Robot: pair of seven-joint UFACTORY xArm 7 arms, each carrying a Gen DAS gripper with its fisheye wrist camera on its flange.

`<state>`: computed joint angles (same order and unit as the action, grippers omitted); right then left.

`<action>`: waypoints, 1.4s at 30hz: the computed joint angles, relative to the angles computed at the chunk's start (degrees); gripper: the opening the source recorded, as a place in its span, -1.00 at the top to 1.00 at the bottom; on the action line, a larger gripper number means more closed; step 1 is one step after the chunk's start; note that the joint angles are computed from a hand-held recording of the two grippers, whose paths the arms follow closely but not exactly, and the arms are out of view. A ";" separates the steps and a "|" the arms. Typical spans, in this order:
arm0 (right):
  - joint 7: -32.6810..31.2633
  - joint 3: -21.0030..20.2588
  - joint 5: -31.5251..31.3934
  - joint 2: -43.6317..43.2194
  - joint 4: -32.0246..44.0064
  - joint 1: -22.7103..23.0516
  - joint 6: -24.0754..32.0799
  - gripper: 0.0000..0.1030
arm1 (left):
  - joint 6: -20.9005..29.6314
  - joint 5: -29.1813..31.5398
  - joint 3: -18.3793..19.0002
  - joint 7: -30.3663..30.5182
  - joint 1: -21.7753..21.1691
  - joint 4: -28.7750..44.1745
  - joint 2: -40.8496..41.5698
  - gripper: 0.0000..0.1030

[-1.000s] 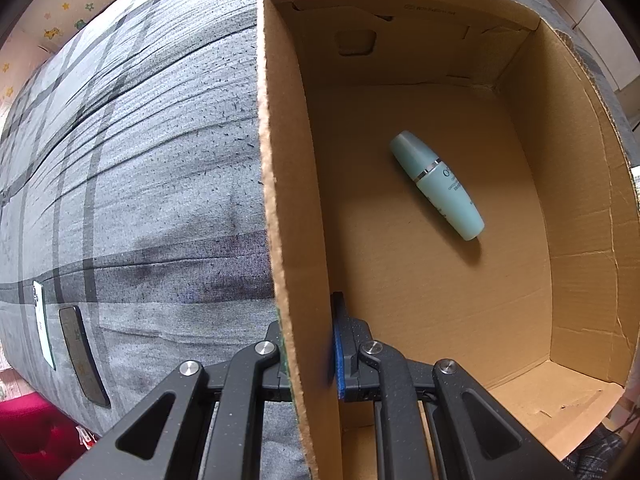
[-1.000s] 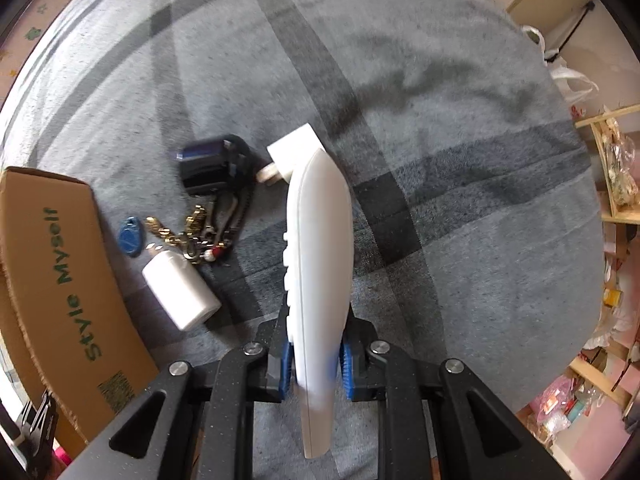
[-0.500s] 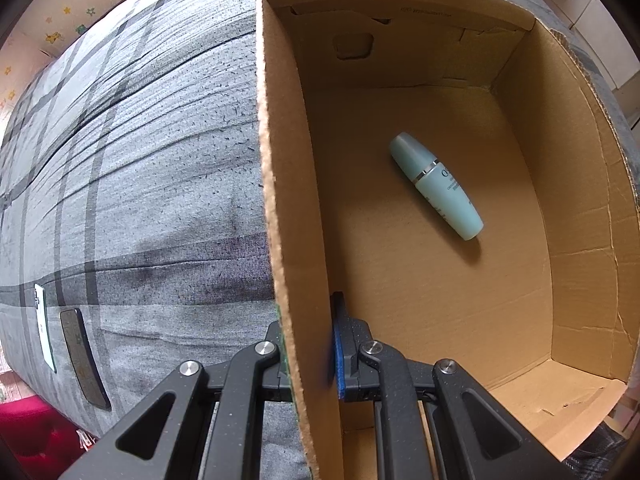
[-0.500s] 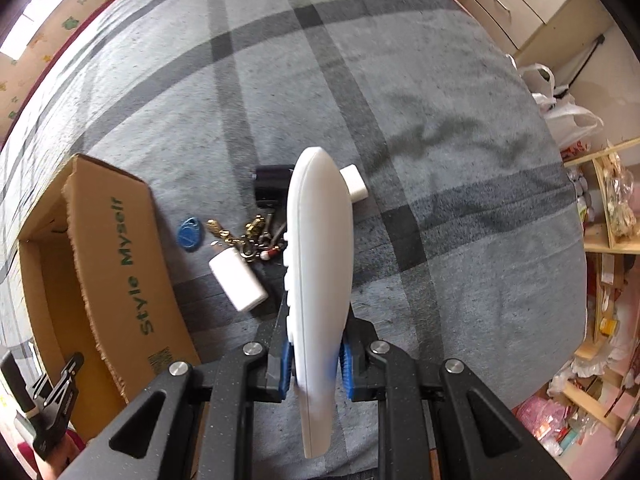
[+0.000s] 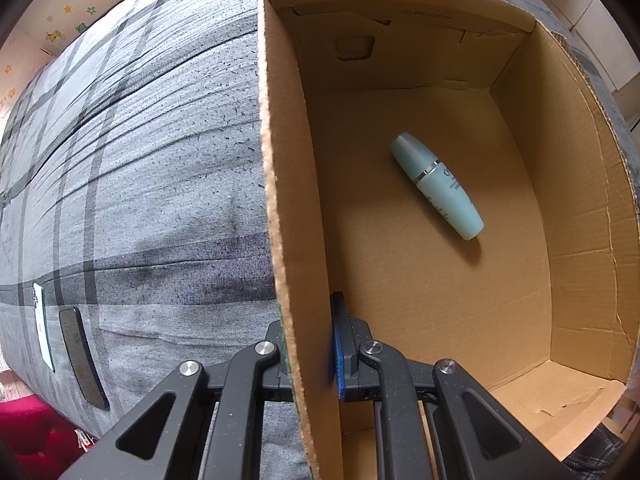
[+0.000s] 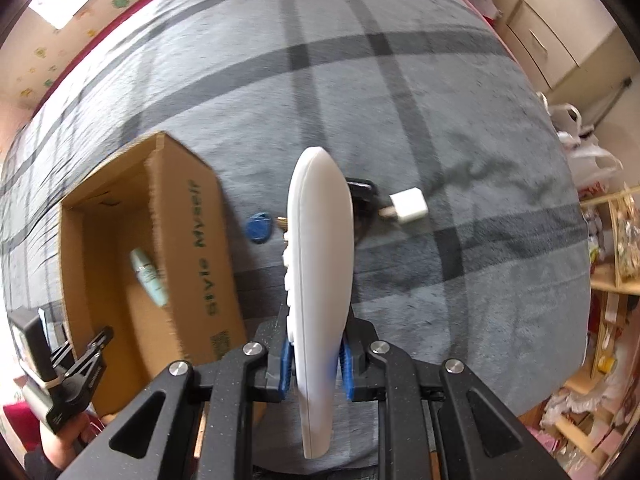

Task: Organize rigid objects
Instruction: 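Carry the white remote with the right gripper into the box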

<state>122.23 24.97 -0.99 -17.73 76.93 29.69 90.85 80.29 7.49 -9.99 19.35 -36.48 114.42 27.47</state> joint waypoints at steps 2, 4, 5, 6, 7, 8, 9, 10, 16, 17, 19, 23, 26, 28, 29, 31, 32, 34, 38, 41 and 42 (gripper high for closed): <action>-1.23 -0.02 -1.23 1.47 1.78 -0.12 -0.16 0.63 | 0.23 0.01 0.01 0.13 -0.03 0.44 0.28 0.76; -2.43 -0.18 -2.58 3.17 3.89 -0.07 -0.14 0.63 | 0.49 -0.04 0.04 0.35 -0.01 0.83 0.52 0.76; -3.38 -0.38 -3.35 4.16 5.05 0.00 -0.30 0.63 | 0.63 -0.13 0.06 0.54 0.07 1.10 0.67 0.76; -4.01 -0.61 -3.86 4.79 5.75 0.14 -0.49 0.63 | 0.73 -0.18 0.09 0.63 0.08 1.23 0.73 0.76; -4.67 -0.83 -4.41 5.52 6.57 0.29 -0.62 0.63 | 0.93 -0.18 0.12 0.67 0.03 1.72 1.08 0.76; -5.90 -1.14 -5.08 6.66 7.75 0.44 -0.81 0.63 | 1.12 -0.23 0.17 0.67 0.00 2.10 1.30 0.76; -6.79 -1.47 -5.50 7.49 8.53 0.66 -1.04 0.63 | 1.25 -0.31 0.22 0.71 0.03 2.32 1.44 0.76; -7.70 -1.84 -5.86 8.31 9.20 0.88 -1.38 0.63 | 1.38 -0.37 0.28 0.72 0.03 2.58 1.64 0.76; -13.26 -4.29 -7.79 13.68 14.06 2.28 -3.26 0.63 | 1.59 -0.83 0.51 0.97 0.28 3.40 2.35 0.76; -14.47 -4.72 -8.03 14.83 15.06 2.54 -3.60 0.63 | 1.61 -0.90 0.54 1.03 0.36 3.51 2.46 0.76; -16.20 -5.53 -8.29 16.13 16.10 3.11 -4.34 0.63 | 1.58 -0.87 0.59 1.13 0.39 3.51 2.52 0.76; -19.99 -7.04 -8.14 18.94 18.08 4.01 -6.18 0.63 | 1.57 -1.11 0.70 1.35 0.68 3.59 2.64 0.76; -22.54 -8.08 -7.42 20.80 18.22 4.42 -9.34 0.63 | 1.26 -1.23 0.69 1.35 0.84 3.26 2.56 0.76; -24.18 -8.64 -6.57 22.02 18.31 4.61 -10.81 0.63 | 1.18 -1.24 0.68 1.42 0.93 3.16 2.51 0.76; -24.92 -8.89 -6.26 22.55 18.30 4.73 -11.45 0.63 | 1.17 -1.22 0.68 1.43 0.91 3.10 2.47 0.76; -26.07 -9.33 -5.76 23.77 18.62 5.01 -12.36 0.63 | 1.21 -1.28 0.68 1.38 0.99 3.15 2.48 0.76; -26.73 -9.55 -5.35 24.41 18.55 5.10 -13.07 0.63 | 1.18 -1.34 0.67 1.39 1.04 3.12 2.45 0.76; -27.56 -9.99 -4.44 25.06 17.76 5.20 -14.72 0.63 | 1.14 -1.28 0.65 1.36 0.99 2.97 2.34 0.76; -28.74 -10.52 -2.67 26.04 15.48 5.16 -19.04 0.63 | 1.13 -1.30 0.65 1.35 1.06 2.98 2.37 0.76; -30.49 -10.68 -0.77 26.98 14.09 4.92 -22.52 0.63 | 1.06 -1.29 0.63 1.35 1.08 2.82 2.28 0.76; -30.96 -10.71 -0.32 27.37 13.97 4.95 -23.06 0.63 | 1.06 -1.29 0.63 1.35 1.08 2.82 2.29 0.76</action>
